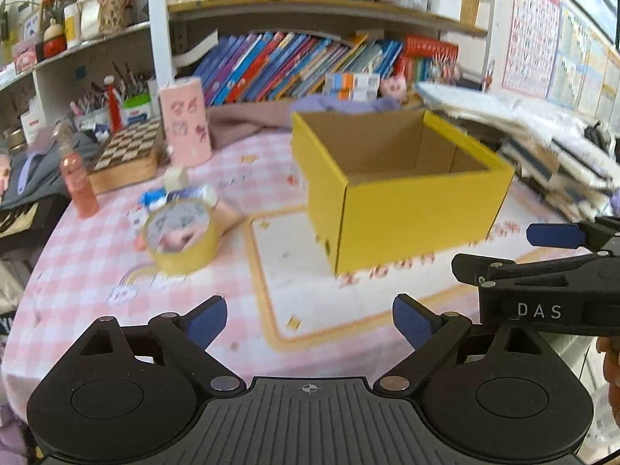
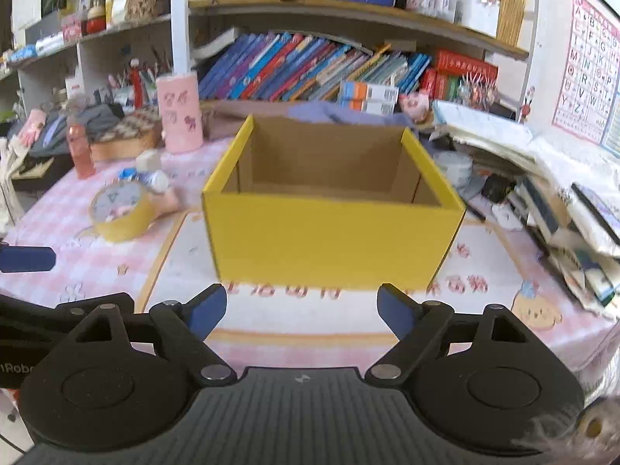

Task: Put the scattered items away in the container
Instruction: 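Withdraw both tools from the box back toward the tape roll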

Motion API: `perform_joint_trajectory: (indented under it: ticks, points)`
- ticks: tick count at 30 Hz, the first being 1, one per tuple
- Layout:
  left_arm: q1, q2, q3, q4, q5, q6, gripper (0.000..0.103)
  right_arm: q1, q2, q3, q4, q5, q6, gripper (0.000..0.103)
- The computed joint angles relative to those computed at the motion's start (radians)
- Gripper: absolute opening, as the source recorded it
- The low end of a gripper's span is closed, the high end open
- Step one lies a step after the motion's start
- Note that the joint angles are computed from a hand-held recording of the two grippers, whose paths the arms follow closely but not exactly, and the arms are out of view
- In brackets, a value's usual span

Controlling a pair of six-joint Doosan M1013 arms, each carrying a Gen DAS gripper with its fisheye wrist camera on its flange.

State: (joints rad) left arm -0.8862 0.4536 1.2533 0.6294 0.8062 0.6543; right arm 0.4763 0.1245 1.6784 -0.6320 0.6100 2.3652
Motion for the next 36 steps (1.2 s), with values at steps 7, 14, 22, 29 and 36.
perform_joint_trajectory:
  ticks: [7, 14, 22, 29, 36]
  points:
    - [0.002, -0.041, 0.061, 0.012, 0.018, -0.021, 0.095, 0.038, 0.009, -0.005, 0.028, 0.018, 0.001, 0.085]
    - [0.008, -0.082, 0.118, 0.038, 0.022, -0.056, 0.095, 0.069, 0.02, -0.016, 0.04, 0.015, 0.001, 0.086]
    - [0.019, -0.115, 0.164, 0.072, 0.034, -0.111, 0.096, 0.098, 0.039, -0.04, 0.045, -0.001, -0.018, 0.087]
    - [0.029, -0.138, 0.195, 0.103, 0.049, -0.159, 0.096, 0.115, 0.057, -0.063, 0.059, -0.019, -0.054, 0.087]
    - [0.04, -0.151, 0.214, 0.113, 0.051, -0.192, 0.096, 0.128, 0.073, -0.089, 0.075, -0.014, -0.097, 0.087]
